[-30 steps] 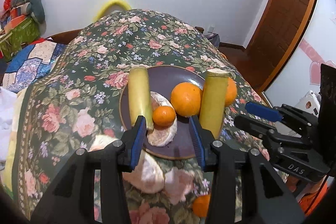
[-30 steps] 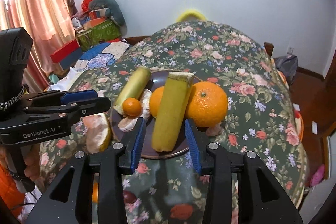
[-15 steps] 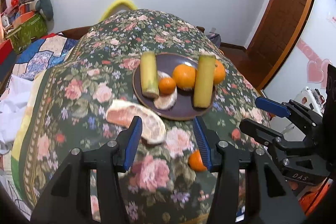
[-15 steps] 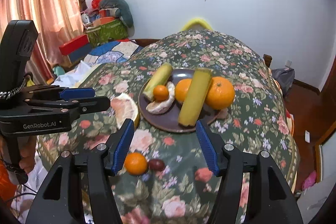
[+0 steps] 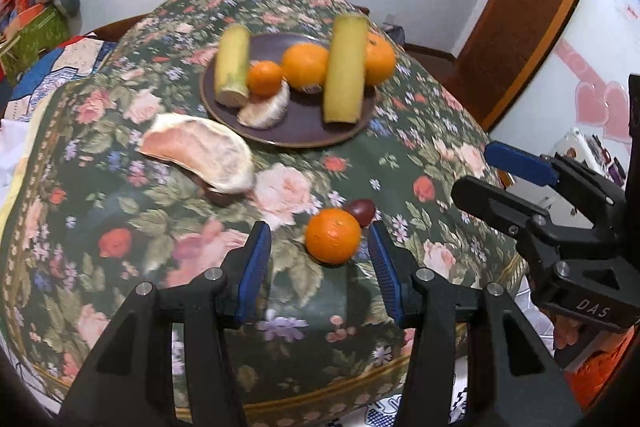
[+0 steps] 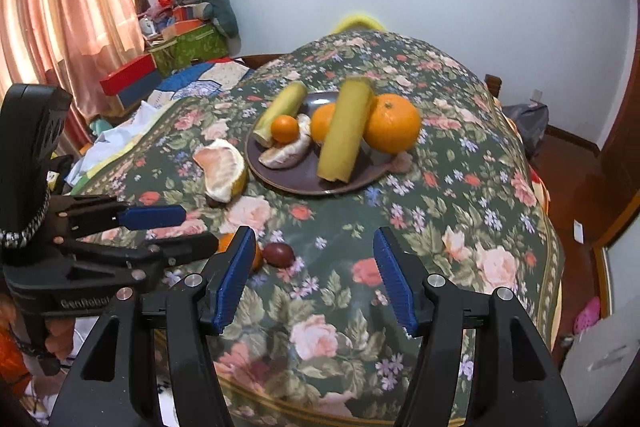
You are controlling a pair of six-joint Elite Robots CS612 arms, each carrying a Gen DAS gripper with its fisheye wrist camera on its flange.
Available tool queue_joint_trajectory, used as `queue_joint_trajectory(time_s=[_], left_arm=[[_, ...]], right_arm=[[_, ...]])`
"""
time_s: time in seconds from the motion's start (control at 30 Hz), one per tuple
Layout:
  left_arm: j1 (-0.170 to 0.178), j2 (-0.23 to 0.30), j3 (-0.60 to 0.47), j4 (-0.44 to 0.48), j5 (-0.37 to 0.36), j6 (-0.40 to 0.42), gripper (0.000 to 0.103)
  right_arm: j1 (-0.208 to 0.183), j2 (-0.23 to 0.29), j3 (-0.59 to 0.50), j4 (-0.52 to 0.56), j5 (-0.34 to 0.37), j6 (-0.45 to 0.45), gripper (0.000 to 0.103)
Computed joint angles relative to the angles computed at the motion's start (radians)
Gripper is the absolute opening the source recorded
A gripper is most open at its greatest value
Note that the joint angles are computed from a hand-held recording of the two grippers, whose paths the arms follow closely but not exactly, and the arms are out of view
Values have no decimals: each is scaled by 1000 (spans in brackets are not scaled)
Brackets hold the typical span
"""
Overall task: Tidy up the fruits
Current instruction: 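Grasp a second mandarin with the left tool while the right tool grasps the dark red date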
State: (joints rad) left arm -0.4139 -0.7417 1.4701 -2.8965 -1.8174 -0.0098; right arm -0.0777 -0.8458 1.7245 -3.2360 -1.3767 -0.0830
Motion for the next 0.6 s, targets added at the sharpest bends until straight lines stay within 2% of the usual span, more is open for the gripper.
queue_joint_trajectory(time_s=[0.4,0.5,0.57,0.6], left_arm=[[-16,35,-45,67,-1,2,50],[-15,44,-54,70,-1,-5,46],[-13,49,-58,70,-5,-9,38],[-11,51,-59,70,-11,-8,38]], right_arm=[[-2,14,-10,42,-20,14,58],[-2,19,-16,58,-23,22,58],[-3,22,-19,64,-23,21,58],[-2,23,-21,67,-25,19,58]])
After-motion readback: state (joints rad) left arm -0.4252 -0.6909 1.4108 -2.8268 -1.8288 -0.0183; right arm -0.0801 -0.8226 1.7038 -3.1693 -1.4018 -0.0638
